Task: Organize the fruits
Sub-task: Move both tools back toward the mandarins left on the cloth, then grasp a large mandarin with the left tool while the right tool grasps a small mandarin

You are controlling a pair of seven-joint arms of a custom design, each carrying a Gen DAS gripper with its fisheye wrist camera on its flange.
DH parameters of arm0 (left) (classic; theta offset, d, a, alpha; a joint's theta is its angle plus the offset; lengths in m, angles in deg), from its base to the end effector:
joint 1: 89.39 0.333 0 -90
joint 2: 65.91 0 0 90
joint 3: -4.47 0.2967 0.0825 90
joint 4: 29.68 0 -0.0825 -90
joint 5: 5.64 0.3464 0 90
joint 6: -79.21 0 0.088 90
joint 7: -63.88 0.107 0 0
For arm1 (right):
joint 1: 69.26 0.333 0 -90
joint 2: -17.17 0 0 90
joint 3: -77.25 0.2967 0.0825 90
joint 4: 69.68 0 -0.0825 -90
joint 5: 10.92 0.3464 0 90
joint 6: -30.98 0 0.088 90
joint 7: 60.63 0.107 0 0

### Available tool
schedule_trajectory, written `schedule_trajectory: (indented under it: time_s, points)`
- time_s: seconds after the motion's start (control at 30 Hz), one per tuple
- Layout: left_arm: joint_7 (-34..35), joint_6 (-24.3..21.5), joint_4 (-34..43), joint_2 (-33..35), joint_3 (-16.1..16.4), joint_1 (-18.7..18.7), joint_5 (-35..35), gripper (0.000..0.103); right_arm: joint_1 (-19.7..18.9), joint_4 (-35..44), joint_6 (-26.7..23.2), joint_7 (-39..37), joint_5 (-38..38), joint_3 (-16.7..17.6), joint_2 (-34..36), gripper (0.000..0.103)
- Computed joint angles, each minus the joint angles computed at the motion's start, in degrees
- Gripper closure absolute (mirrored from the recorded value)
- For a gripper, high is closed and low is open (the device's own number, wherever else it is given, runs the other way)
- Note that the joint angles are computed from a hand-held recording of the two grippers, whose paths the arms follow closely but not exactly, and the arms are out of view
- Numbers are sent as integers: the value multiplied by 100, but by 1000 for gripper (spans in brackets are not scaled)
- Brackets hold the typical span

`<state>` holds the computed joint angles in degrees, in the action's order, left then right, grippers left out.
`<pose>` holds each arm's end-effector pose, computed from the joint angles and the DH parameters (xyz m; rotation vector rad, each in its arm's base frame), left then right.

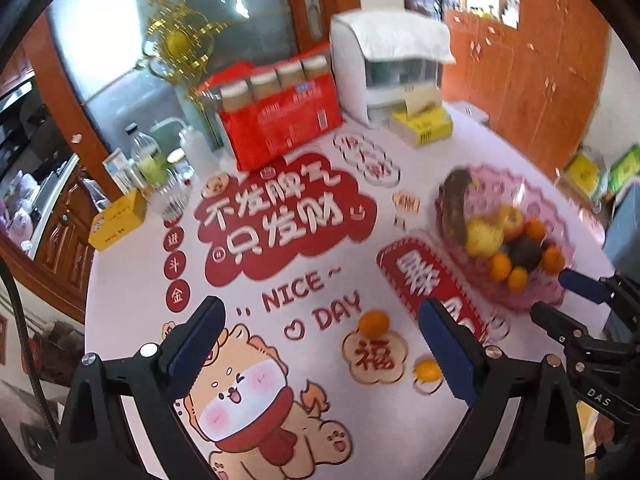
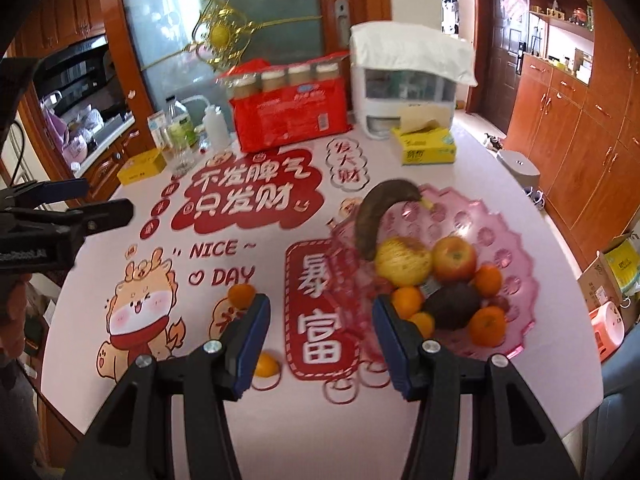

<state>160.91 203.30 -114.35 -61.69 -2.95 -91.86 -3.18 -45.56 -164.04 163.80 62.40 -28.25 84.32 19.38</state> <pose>0.5745 -0.0949 0.6757 -1.5591 2.1247 -0.5756 0.5034 0.2915 0.6354 -1.8766 1.7104 -0.5417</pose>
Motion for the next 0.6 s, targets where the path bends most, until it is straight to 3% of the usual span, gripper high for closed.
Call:
schedule_trajectory:
  time_s: [0.3,0.6]
  points:
    - [1028,-42,-155,575,-14,104,-269,6,298,190,-297,261,302,79,580,49]
    - [1519,-366,408,1479,-126,139,-634,6,488,561,-539,404,652,-20,1199,49]
